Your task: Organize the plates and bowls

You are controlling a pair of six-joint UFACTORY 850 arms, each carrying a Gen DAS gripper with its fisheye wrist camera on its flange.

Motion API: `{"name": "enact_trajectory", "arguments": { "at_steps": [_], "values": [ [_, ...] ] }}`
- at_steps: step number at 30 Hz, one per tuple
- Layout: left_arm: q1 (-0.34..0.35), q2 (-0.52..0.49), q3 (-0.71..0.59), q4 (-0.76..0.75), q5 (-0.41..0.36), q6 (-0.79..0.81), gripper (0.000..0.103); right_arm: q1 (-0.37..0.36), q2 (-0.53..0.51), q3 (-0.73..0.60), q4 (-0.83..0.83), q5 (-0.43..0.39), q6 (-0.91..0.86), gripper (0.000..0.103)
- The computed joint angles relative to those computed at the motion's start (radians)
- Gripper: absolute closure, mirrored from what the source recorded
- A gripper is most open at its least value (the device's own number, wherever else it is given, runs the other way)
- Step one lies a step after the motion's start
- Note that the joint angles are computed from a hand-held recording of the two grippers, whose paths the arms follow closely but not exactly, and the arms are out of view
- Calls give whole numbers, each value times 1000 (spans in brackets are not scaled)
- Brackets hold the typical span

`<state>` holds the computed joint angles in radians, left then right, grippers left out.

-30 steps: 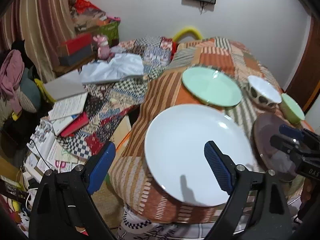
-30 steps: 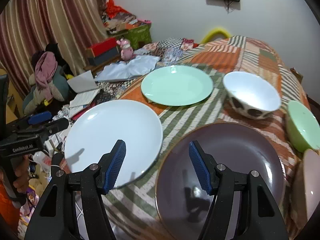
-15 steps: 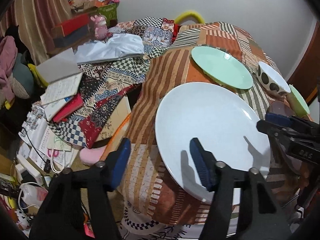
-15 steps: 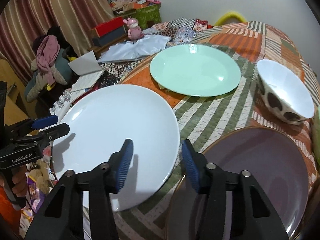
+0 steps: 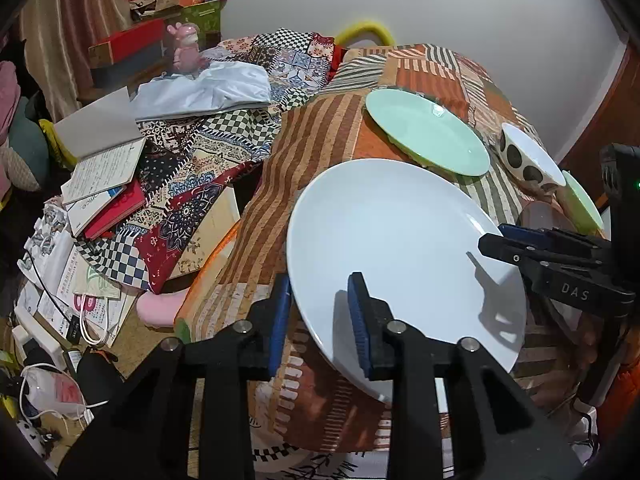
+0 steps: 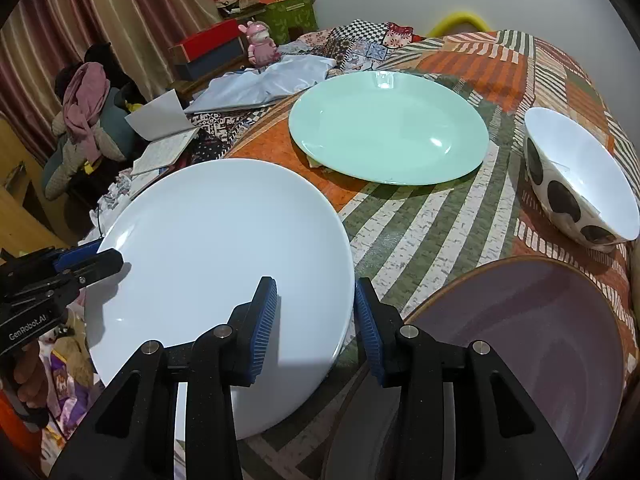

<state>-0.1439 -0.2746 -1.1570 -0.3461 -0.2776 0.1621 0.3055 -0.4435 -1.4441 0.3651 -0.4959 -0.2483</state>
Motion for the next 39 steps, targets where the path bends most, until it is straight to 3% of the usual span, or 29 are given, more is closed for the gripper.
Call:
{"name": "enact_trajectory", "arguments": {
  "at_steps": [3,8,14,20,26,31,39],
  "values": [
    [7,-2,-4,-46,-5,39,76,1,-1,-3,-6,-3,21,66],
    [9,-20,-25,54,8,-52,76,4,7,6,18,-6,5,66],
    [29,-23,-16,-127,-35,125,76,-2,17,25,63,-4,-21,66],
    [30,-13,8,-225,-34,204,75,17,14,26,-37,15,46,65],
    [26,-13,4,-163,-23,148,75,23,-2,12,-64,11,70,66],
    [16,-6,5,-88,-10,83,75,10,13,27,-7,15,49,76],
    [6,22,14,-30,21,24,75,7,59,69,43,64,7,77]
  ]
}}
